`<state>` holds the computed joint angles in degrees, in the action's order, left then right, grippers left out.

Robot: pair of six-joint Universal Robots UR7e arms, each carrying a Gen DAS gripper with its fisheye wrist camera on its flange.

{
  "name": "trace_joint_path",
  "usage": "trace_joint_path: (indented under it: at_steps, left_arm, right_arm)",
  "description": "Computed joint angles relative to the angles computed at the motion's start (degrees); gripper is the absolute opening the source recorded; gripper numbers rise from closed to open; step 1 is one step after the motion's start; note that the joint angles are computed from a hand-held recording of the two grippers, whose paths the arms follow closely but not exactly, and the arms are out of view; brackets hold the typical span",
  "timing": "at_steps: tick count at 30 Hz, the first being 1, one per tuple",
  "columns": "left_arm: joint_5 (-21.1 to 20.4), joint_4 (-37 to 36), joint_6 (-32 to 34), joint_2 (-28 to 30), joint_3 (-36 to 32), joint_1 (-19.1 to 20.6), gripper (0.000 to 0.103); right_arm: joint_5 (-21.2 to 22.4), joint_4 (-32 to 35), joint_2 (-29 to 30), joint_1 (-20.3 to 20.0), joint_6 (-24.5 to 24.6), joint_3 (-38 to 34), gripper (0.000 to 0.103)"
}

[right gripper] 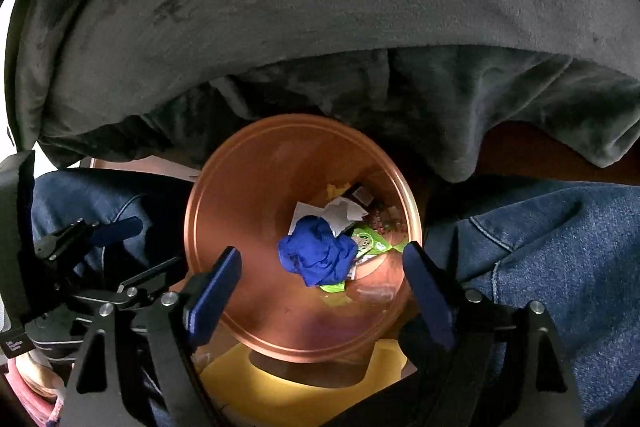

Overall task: Collect trash
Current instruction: 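Raise both tools from the bucket back toward the bed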

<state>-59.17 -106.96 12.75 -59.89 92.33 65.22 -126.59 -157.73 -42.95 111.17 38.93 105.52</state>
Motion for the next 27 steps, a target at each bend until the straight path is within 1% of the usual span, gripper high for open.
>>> trace_joint_path:
  at_steps: [10, 14, 19, 21, 22, 25, 27]
  left_arm:
    - [0.20, 0.26, -0.62, 0.05, -0.08, -0.07, 0.086]
    - [0.30, 0.22, -0.60, 0.12, -0.08, -0.02, 0.086]
    - [0.26, -0.25, -0.18, -0.33, 0.29, -0.24, 0.086]
    - [-0.68, -1.73, 1.34, -1.33, 0.96, -0.60, 0.086]
    - [-1.73, -3.15, 2.97, -2.36, 1.47, -1.01, 0.086]
    - [-5.51, -7.78, 7.68, -5.10, 2.46, -1.86, 0.086]
    - [-7.94, -13.16, 11.54, -7.46, 3.25, -2.78, 0.088]
  right_arm:
    - [-0.20, 0.91, 0.05, 0.06, 0.61, -0.27, 0.084]
    - [-0.30, 0.52, 0.14, 0.05, 0.82, -0.18, 0.087]
    - [-1.15, -0.25, -0.02, 0.51, 0.95, 0.11, 0.087]
    - [-1.97, -2.17, -0.53, 1.40, 0.16, 0.57, 0.087]
    - [-2.30, -4.23, -0.95, 2.04, -0.75, 1.01, 0.087]
    - [-2.02, -13.61, -2.53, 3.94, -5.61, 2.67, 0.087]
    - [-2.52, -19.25, -3.55, 5.43, -9.69, 2.85, 0.088]
